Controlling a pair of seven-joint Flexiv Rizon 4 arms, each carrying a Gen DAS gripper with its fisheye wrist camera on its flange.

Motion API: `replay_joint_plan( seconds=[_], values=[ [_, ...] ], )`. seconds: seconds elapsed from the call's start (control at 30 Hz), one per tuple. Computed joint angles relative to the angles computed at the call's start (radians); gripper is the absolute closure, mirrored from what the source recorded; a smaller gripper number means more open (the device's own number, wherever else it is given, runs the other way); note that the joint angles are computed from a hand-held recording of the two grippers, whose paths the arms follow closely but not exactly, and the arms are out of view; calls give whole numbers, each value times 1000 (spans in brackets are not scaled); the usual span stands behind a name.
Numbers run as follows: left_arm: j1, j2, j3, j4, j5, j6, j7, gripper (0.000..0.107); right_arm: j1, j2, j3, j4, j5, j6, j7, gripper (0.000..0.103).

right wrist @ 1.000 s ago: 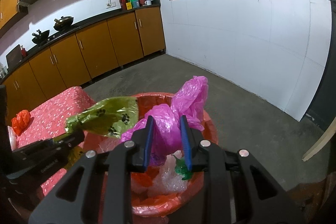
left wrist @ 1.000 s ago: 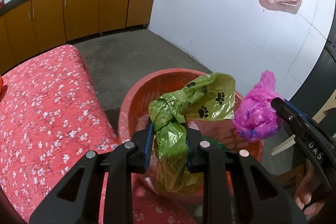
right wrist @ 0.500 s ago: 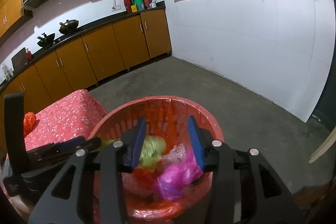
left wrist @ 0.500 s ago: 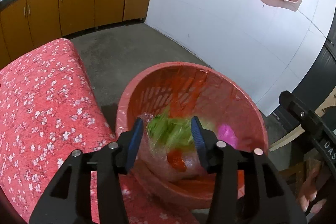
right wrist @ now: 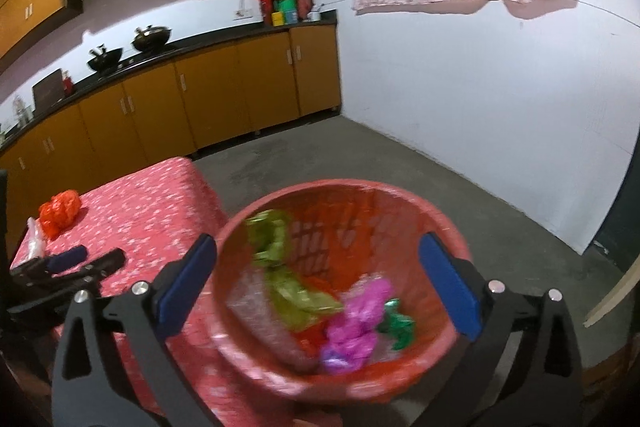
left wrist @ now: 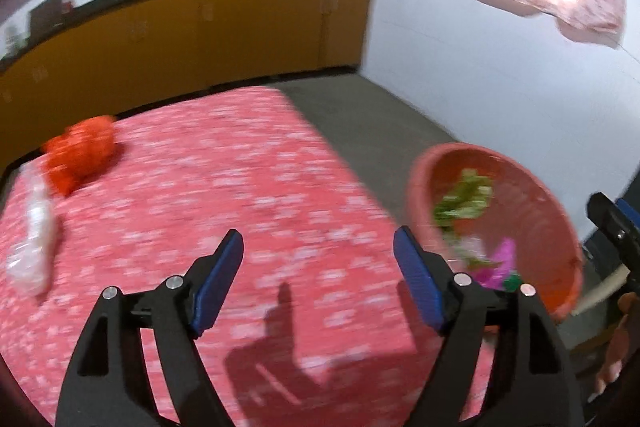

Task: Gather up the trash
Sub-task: 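Return both tools toward the table above the clear bag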

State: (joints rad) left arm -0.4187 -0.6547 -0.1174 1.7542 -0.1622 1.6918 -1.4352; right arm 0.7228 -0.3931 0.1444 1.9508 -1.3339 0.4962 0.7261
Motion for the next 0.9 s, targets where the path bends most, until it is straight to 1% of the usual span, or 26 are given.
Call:
replay_joint_plan(
  seconds=[0.07, 0.1, 0.17, 0.2, 0.3, 0.33, 0.4, 0.47, 0.53, 0.6, 0.67, 0.73, 0.8, 0.83, 0.9],
  values=[
    [-34, 22, 98, 37, -12, 28, -35, 22, 5, -28, -5, -37, -6, 16, -20, 4],
    [-46, 26, 133, 41, -11, 33, -49, 20, 7, -48, -11, -63, -18, 40, -32, 4],
    [-107, 35, 266, 65, -37, 49, -74, 18, 12, -75, -24, -100, -32, 76, -46, 4],
    [-126, 34, 315, 72, -47, 52, -84, 18, 18, -95, -32, -126, -37, 94, -55, 4],
    [-162, 26, 433, 83, -86, 49, -112, 18, 37, -142, -54, -197, -33, 133, -95, 4],
    [-169, 24, 459, 83, -99, 47, -122, 18, 45, -158, -62, -219, -29, 144, -109, 4],
    [-155, 17, 482, 84, -117, 58, -136, 13, 60, -183, -77, -257, -19, 162, -137, 4],
    [-135, 4, 487, 66, -129, 51, -133, 11, 78, -211, -92, -300, 0, 170, -175, 4],
    [-110, -10, 477, 43, -132, 24, -127, 11, 93, -233, -105, -334, 22, 178, -206, 4],
    [-72, -20, 447, 16, -121, -8, -119, 11, 104, -253, -117, -367, 48, 186, -235, 4],
    [-66, -29, 447, 2, -104, -37, -128, 11, 114, -265, -131, -385, 65, 198, -253, 4],
    [-57, -47, 445, -33, -84, -92, -136, 12, 124, -284, -141, -415, 89, 199, -286, 4],
    [-54, -64, 451, -63, -64, -136, -153, 15, 133, -296, -153, -432, 102, 206, -306, 4],
    [-42, -68, 439, -75, -56, -157, -157, 16, 137, -301, -158, -439, 109, 208, -317, 4],
    [-18, -74, 417, -91, -41, -182, -168, 21, 143, -311, -167, -456, 122, 212, -343, 4]
  ],
)
